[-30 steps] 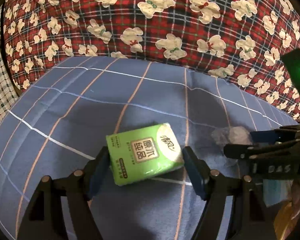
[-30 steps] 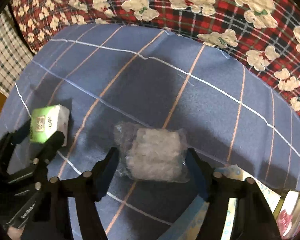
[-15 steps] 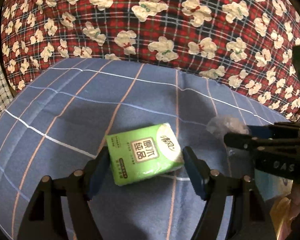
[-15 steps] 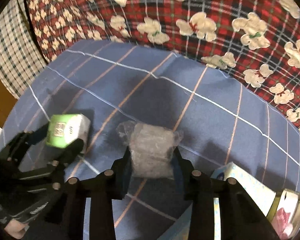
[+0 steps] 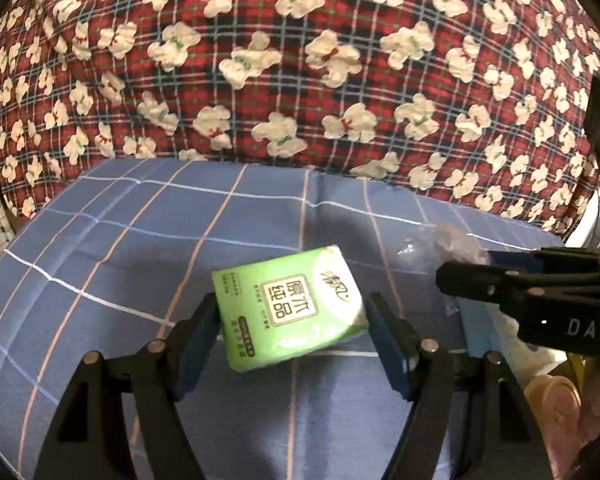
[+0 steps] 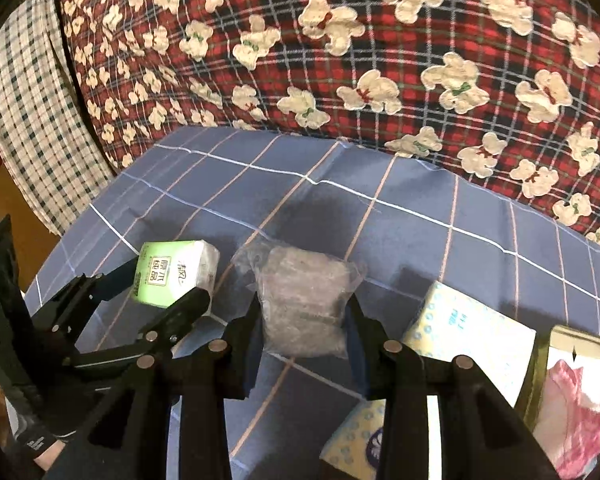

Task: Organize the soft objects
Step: 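Lift the cotton bag with the right tool while the left tool lifts the tissue pack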

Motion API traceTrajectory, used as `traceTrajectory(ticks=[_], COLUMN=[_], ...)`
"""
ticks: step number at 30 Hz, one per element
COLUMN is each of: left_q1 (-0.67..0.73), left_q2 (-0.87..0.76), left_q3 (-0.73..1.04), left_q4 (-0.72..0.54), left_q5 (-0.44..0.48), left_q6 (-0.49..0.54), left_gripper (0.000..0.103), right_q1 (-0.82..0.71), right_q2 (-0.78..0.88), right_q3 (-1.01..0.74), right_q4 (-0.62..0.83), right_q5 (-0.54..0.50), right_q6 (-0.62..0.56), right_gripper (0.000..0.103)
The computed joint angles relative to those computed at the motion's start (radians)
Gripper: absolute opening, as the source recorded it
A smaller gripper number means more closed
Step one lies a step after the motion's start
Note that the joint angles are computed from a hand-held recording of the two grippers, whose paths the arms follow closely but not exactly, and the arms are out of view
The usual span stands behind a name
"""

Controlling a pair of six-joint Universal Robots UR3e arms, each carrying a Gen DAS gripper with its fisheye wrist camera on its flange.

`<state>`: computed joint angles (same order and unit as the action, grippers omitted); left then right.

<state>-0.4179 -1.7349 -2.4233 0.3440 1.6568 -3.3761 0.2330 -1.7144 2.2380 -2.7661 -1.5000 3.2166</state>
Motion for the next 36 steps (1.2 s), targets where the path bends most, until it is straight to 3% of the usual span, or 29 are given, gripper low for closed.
traceTrajectory(ticks=[7,21,28,36], left_q1=[-0.014,-0.059,-0.083,-0.156], left_q2=[-0.006,-0.034,-0.038,-0.073], left_q3=[-0.043,-0.044,-0.042,-0.021], left_q4=[0.115,0.196,0.219,0.275], left_q5=[-0.014,0.016,0.053,0.146], left_q6=[0.006,0.021,0.024,0.053], left_gripper=[0.073,0.073,0.073,0.073], right_q1=[-0.009,-0.095,-0.010,0.003], right_q2=[-0.104,-0.258,-0.224,-0.216], right_q3=[0.118,0.347,0.370,0.419], right_q4=[-0.102,-0.297,-0.429,-0.546], right_q5=[0.009,0.081,-0.022,-0.022], right_q6=[0.036,0.095,0.108,0.102], right_gripper=[0.039,0.039,0.039,0.039])
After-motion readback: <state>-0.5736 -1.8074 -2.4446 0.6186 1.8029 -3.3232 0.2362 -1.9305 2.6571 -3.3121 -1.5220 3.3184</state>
